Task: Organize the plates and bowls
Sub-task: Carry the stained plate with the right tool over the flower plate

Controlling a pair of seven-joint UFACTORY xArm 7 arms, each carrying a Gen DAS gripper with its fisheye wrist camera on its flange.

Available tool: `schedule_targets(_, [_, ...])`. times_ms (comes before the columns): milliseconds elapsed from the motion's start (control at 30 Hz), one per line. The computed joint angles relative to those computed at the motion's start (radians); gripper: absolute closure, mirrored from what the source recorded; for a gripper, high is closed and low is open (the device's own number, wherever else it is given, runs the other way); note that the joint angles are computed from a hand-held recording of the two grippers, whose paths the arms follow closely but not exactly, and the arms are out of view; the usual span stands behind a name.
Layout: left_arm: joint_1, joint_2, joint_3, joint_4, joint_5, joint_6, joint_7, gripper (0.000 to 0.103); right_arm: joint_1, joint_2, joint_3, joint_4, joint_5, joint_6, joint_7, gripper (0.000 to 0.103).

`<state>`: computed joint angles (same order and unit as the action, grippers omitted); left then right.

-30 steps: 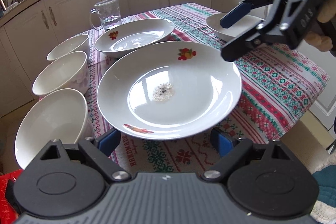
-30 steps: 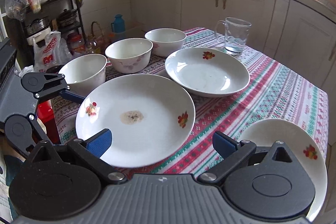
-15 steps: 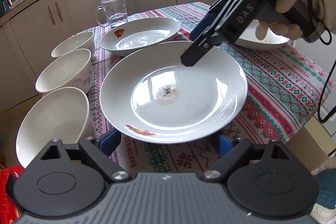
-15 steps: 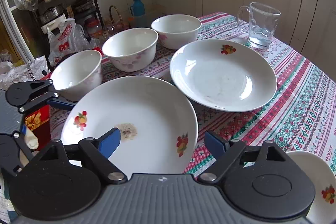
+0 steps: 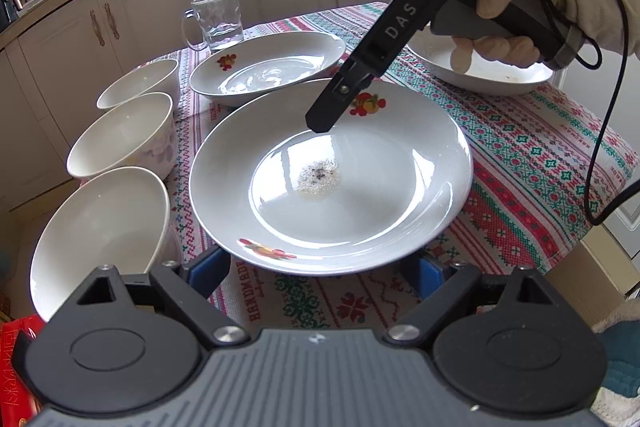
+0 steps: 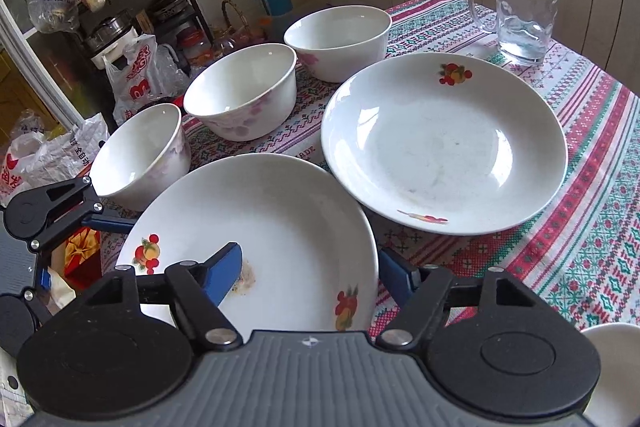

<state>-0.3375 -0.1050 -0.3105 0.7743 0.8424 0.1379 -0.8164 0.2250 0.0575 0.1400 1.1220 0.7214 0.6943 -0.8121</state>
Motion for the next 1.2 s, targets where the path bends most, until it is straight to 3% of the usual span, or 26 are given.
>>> schedule_targets(233, [-0.004,0.000,0.005,-0.001,-0.016,-0.005,0.019,0.011,0.003,0.017,0.007,0.017,-0.024,0.008,0.030,0.025])
schedule_targets(367, [-0.024,-0.006,0.023,-0.018,-0.123,-0.030,0.120,0.011,0.007,0.008,0.008,0.005,-0.037,-0.005,0.048,0.025])
schedule_targets(667, [-0.020,-0.010,0.004,-0.022,-0.205,-0.041,0.221,0.011,0.010,-0.026,-0.002,-0.032,-0.037,-0.014,0.066,0.025])
schedule_targets(1200, [-0.118,-0.018,0.054,-0.008,-0.577,-0.023,0.588,0.011,0.013,-0.102,-0.033,-0.083,-0.003,-0.019,0.058,0.025])
